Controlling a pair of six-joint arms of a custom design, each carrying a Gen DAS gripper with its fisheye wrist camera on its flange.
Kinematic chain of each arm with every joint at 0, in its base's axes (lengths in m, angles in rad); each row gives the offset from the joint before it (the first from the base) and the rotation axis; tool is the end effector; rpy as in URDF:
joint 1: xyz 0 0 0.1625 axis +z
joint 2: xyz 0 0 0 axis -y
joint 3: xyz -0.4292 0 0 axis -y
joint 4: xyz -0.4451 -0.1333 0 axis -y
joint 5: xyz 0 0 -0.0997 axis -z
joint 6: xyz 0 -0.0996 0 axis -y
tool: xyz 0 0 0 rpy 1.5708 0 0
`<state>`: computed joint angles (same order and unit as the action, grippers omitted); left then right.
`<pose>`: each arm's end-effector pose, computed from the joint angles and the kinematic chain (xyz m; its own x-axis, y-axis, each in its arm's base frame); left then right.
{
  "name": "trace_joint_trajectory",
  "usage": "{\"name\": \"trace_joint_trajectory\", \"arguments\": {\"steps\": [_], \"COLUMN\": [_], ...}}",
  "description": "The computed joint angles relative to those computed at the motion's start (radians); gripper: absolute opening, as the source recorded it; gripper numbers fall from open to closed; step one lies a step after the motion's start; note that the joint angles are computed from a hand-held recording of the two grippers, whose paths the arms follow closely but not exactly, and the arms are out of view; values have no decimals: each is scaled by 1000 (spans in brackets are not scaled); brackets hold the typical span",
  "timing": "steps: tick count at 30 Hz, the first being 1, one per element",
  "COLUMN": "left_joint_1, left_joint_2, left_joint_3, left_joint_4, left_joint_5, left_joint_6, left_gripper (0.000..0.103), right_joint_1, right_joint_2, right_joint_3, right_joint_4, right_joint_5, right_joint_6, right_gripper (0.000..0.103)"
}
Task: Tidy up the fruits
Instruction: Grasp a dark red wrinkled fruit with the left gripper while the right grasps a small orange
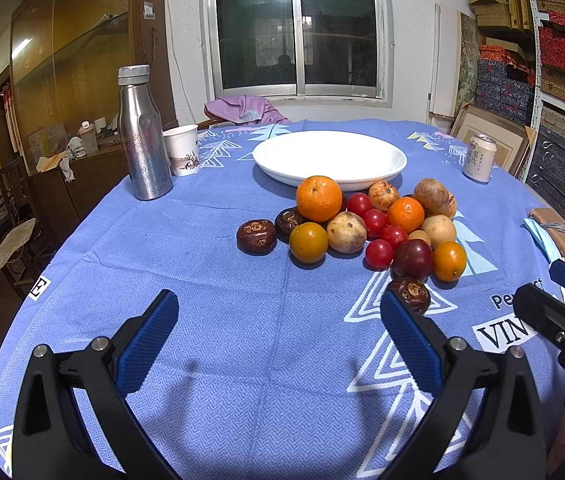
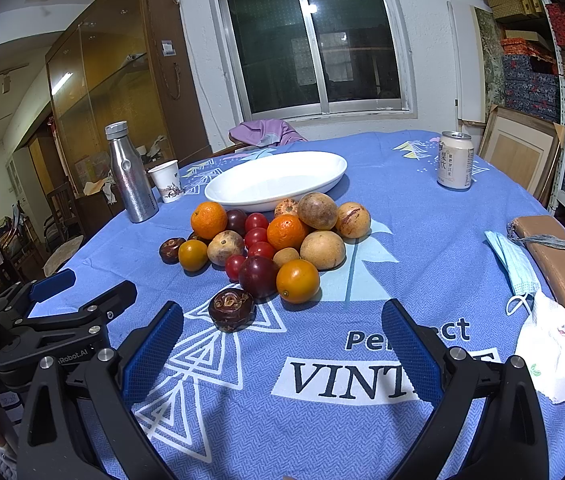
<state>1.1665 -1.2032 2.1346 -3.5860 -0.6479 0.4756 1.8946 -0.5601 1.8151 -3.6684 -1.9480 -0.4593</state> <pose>-0.0088 -0.5614 0.2658 -0.6554 -0.1679 -0.7364 0.5446 0.5704 -0.6148 0.2944 -0.5735 -0.0198 -0.7746 -0.3112 0.5506 -0.6193 0.5499 -0.5604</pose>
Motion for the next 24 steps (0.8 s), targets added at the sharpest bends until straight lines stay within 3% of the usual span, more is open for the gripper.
{"name": "trace_joint_trajectory", "arguments": {"steps": [2,6,9,11,16,22,24], "left_joint_1": [2,25,55,73,82,111,100], "left_joint_2": [-2,-52,-95,-106,-44,-19,-11], "left_joint_3": [1,14,4,-25,-126,-195,-185], "left_joint_4": [12,129,270,376,500,669,642], "left_joint_5": [-6,-95,-181,-221,-121,-191,-203], "left_joint_6": [-7,-80,-159,-159,-71,-113,-62], "left_gripper": [99,99,99,99,99,99,98], "right_joint_1": [0,-17,-46,-56,-52,-59,-65], "right_joint_2": [-2,-15,-51,-70,-65,-21,-16], "right_joint_3": [1,1,-7,-29,-121,-239,-251], "right_joint_4": [1,57,236,371,561,694,701], "right_joint_5": [2,45,127,131,21,-5,19], "right_joint_6": [1,40,86,93,83,80,66], "right_gripper": [100,100,100,100,100,99,80]}}
